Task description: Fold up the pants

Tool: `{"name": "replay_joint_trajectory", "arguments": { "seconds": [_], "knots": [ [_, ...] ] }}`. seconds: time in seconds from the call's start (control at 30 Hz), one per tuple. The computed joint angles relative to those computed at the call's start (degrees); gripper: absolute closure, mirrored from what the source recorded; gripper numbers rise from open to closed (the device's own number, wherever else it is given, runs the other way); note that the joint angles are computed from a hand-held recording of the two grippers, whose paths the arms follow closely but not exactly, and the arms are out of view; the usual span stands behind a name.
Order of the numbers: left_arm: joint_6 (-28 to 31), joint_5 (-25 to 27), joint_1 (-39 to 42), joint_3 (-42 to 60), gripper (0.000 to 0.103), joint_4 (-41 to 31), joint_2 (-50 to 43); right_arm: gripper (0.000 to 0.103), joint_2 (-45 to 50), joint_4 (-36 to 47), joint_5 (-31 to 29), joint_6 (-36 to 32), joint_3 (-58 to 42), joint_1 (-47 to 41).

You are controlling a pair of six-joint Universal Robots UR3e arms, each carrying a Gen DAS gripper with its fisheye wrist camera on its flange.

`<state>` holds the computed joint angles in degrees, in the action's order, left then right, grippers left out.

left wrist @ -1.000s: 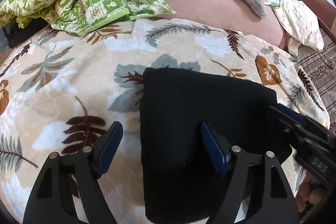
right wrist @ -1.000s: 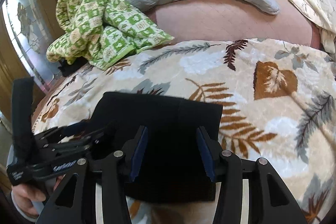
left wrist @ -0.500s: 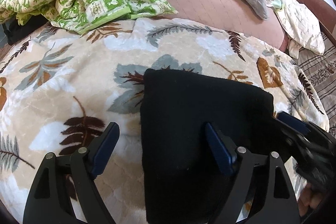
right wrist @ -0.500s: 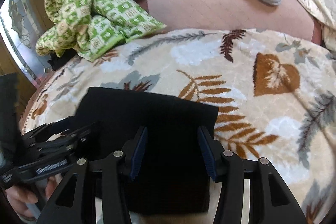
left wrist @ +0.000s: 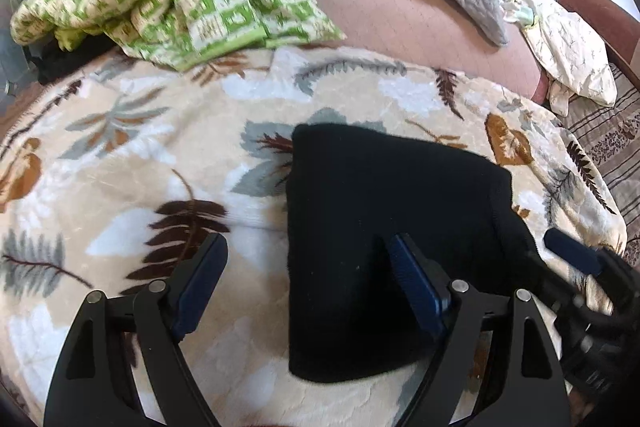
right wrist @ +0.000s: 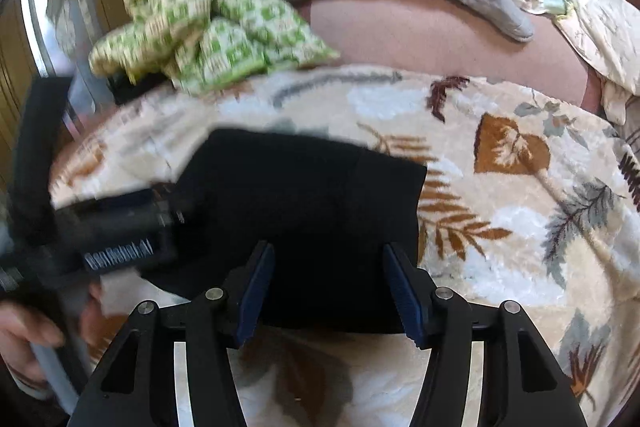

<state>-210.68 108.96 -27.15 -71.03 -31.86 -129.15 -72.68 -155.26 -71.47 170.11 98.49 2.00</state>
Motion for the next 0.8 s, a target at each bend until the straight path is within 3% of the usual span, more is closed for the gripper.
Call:
{"name": "replay_joint_trajectory", "arguments": {
  "seconds": [0.27,0.53,0.8],
  "knots": [
    [-0.9,6.1,-3.9,-5.4,0.016,1.4,5.2,0.033,-3.6,-5.4,-1.6,4.2,3.6,0.1],
    [-3.8,9.6,-7.1,-12.2,0.015,3.6,10.7,0.024,-9.9,-4.8,-0.8,5.1,8.0,0.0],
    [-5.2,14.2,-10.4,-15.3,0.015,4.4,14.0,0.022,-15.0,-4.8,0.2,5.5,12.4,-0.6]
  ]
}}
